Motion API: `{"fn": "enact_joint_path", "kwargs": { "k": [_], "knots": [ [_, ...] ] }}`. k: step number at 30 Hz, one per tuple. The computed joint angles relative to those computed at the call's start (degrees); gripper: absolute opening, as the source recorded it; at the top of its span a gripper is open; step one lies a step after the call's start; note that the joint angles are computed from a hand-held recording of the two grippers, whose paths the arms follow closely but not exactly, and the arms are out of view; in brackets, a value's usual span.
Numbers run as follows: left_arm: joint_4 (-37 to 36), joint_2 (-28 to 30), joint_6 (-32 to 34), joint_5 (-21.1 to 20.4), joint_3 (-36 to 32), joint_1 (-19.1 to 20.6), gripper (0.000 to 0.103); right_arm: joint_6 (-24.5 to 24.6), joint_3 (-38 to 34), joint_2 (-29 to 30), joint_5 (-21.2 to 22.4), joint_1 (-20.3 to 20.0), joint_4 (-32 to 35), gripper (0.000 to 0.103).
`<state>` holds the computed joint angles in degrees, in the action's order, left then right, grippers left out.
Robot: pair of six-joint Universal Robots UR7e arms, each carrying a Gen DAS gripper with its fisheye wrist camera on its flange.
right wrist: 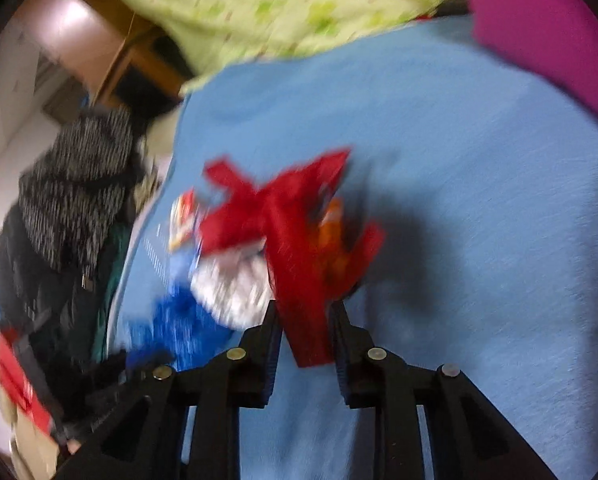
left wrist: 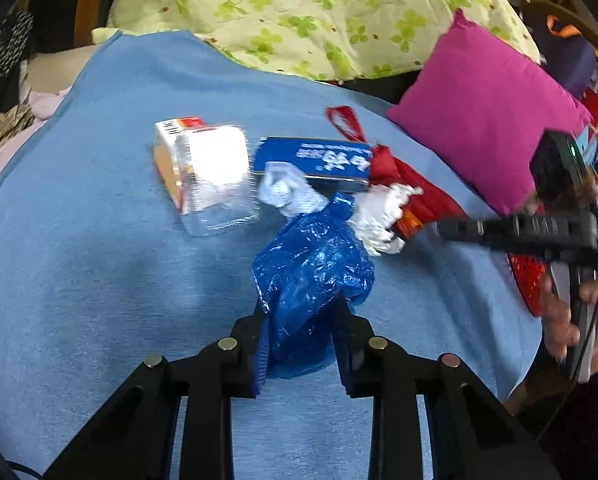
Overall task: Collect trash
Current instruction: 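Grasp the orange packet with the right tool while the left tool holds the blue bag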
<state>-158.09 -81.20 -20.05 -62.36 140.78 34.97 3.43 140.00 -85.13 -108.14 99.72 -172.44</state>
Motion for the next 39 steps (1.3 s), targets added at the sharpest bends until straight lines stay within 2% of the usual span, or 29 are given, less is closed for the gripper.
{"fn": "enact_joint_path", "kwargs": {
  "k": [1,4,8,10,11,12,13,17,19,20,21,23,26,28,33,39],
  "knots": [
    [0.0,-0.3,-0.4,-0.3,-0.1,0.6,0.030,-0.7,-0.4,0.3,1.3,0.0,2.2,0.027],
    [0.3,-0.6,-1.0,-1.3,-0.5,1.6,0.030,-0.6,-0.5,2.0,2.5,-0.6,2.3,0.027],
    [1.1,-0.5,-1.1,-1.3,-0.4,1.0,0.030,1.3,-1.2,4.9,-2.7,0.6,-4.3,0.027],
    [1.3,-0.4,-1.2,-1.4,-0.6,1.1,0.032,1.3,-1.4,5.5,-3.8,0.8,-7.9,0.031],
    [1.5,-0.4,-1.4,-1.5,-0.7,1.3,0.034,1.0,-1.7,6.0,-4.6,1.1,-8.9,0.046],
    [1.8,-0.3,-1.8,-1.5,-0.8,1.4,0.041,1.1,-2.1,6.7,-5.3,1.3,-9.3,0.078],
    [2.1,-0.4,-2.3,-1.2,-0.9,1.6,0.046,1.2,-2.4,7.3,-5.5,1.4,-10.0,0.083],
    [2.2,-0.6,-3.2,-2.1,-1.0,2.4,0.047,-0.8,-4.0,11.8,-10.2,3.3,-16.3,0.081],
    [2.2,-0.6,-3.0,-2.1,-0.9,2.3,0.047,-1.6,-4.9,13.4,-11.8,3.6,-16.5,0.067],
    [2.2,-0.7,-2.9,-2.1,-0.9,2.3,0.047,-1.9,-5.4,14.0,-12.8,3.7,-15.2,0.053],
    [2.2,-0.7,-2.8,-2.1,-0.9,2.2,0.047,-1.8,-6.4,14.8,-14.3,3.9,-12.8,0.048],
    [2.1,-0.5,-2.5,-2.0,-1.1,2.4,0.048,-1.8,-7.5,15.9,-17.1,4.2,-9.8,0.044],
    [2.1,-0.8,-2.9,-1.9,-1.0,2.8,0.055,-3.1,-8.0,16.8,-19.8,5.2,-10.3,0.036],
    [2.1,-0.9,-3.1,-2.0,-1.0,2.9,0.060,-2.7,-7.7,16.4,-20.7,5.7,-9.9,0.035],
    [1.1,-1.3,-2.8,-3.1,-0.9,3.2,0.068,0.2,-4.8,11.4,-19.8,7.6,-6.6,0.035],
    [-0.9,-0.3,-2.7,-3.0,-0.9,2.9,0.068,3.3,1.0,0.0,-12.4,7.2,-3.8,0.035]
  ]
}}
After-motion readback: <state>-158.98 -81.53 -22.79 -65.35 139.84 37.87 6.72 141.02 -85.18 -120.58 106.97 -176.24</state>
